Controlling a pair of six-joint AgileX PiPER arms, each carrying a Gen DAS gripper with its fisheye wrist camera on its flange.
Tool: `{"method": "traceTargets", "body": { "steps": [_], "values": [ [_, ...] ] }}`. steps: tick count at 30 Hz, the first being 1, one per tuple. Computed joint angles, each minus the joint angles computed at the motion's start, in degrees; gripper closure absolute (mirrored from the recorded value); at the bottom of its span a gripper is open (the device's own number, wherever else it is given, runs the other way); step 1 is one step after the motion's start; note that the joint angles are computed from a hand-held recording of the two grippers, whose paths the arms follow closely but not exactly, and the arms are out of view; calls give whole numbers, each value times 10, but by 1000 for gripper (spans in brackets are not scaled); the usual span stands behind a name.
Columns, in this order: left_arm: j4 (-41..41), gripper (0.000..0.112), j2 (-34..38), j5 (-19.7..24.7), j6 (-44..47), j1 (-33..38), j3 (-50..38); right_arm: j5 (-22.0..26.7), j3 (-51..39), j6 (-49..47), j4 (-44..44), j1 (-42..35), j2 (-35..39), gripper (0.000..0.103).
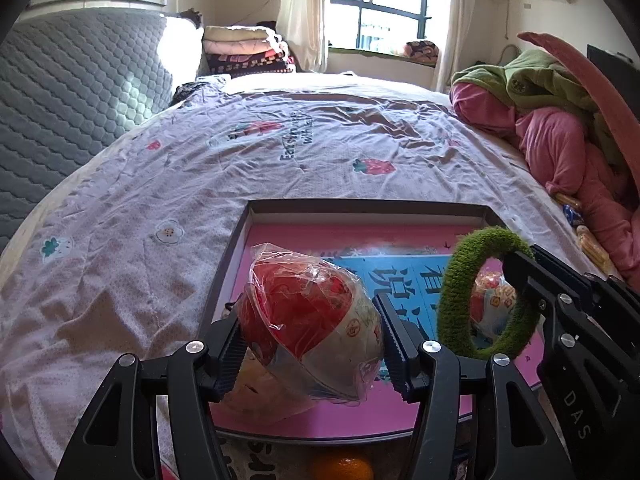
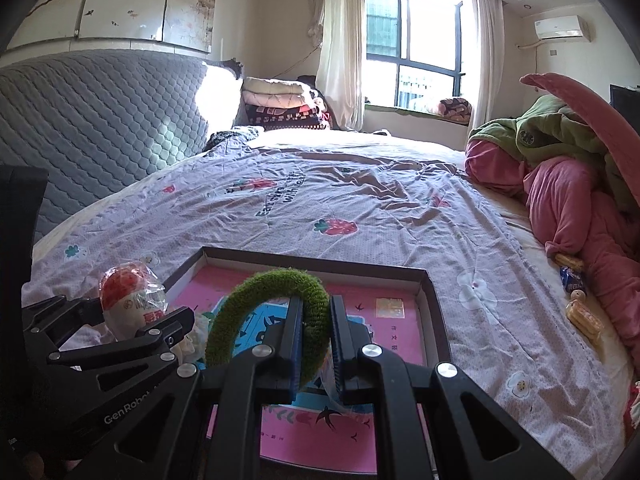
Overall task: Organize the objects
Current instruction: 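Lower the wrapped ball over the tray with the left tool while the right tool lowers the ring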
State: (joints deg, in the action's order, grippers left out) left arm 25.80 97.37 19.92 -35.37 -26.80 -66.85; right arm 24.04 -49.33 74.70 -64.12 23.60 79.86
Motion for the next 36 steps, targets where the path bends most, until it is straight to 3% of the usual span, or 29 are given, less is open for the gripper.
{"method": "traceTargets", "body": {
  "steps": [4,10,18,36],
  "values": [
    [-54,51,12,3,63,1,-5,4,1,-28,22,-2,18,90],
    [-59,51,24,8,80,-7,-8,2,0,-83,67,-7,41,90],
    [-68,51,40,13,90,-18,-19,37,11,-34,10,6,52,90],
    [-11,51,63,35,45,-41,-31,53,22,-21,-5,-2,53,90]
  ]
}}
